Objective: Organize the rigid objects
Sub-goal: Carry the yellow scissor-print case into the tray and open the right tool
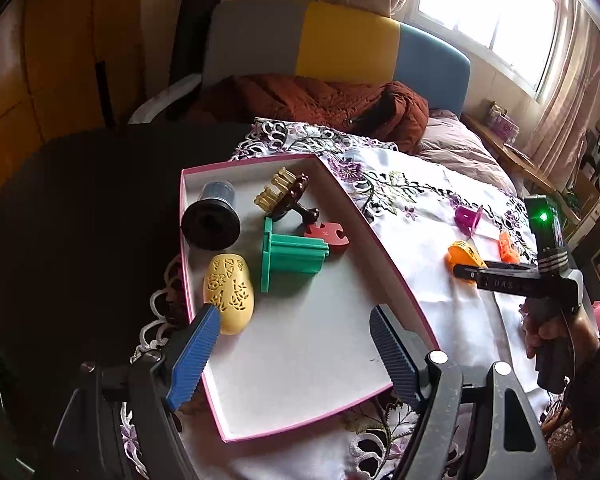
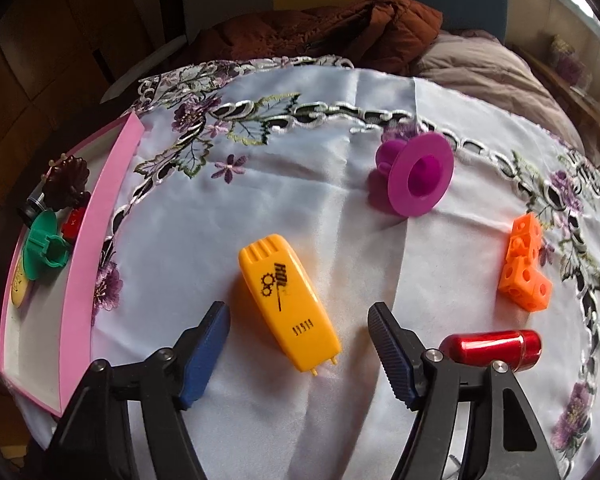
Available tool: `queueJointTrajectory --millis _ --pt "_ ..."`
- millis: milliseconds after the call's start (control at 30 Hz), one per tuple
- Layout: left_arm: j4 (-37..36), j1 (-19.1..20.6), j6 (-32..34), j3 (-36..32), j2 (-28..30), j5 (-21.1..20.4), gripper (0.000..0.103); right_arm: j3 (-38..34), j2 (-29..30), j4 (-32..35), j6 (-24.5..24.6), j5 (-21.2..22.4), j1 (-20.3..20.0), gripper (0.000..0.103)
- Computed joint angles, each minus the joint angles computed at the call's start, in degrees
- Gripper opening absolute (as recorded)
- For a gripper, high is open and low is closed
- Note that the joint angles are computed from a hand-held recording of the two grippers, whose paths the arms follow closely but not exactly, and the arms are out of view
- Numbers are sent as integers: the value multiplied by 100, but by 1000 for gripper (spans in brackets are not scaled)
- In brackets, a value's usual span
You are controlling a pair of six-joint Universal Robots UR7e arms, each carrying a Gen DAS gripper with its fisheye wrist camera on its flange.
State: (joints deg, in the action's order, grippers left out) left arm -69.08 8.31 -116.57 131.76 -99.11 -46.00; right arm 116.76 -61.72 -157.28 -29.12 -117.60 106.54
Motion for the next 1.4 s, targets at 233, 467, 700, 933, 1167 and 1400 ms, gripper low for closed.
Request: queueJointTrajectory --millis 233,467,700,933,1167,1400 --pt "-198 -5 135 50 39 -51 78 -34 142 -434 -263 -38 80 71" --pt "433 -186 -220 -129 215 -76 78 -55 284 -241 -158 -310 198 26" --pt "712 -305 -453 -121 53 -227 78 -20 149 26 372 -254 303 26" --pt "869 -435 -701 -21 -168 -374 78 74 -54 183 537 291 696 26" --pt "931 -486 -842 39 -324 -431 78 117 -78 445 632 804 1190 26" --pt "1013 -548 -998 98 -476 -508 78 157 90 605 695 1017 1496 26"
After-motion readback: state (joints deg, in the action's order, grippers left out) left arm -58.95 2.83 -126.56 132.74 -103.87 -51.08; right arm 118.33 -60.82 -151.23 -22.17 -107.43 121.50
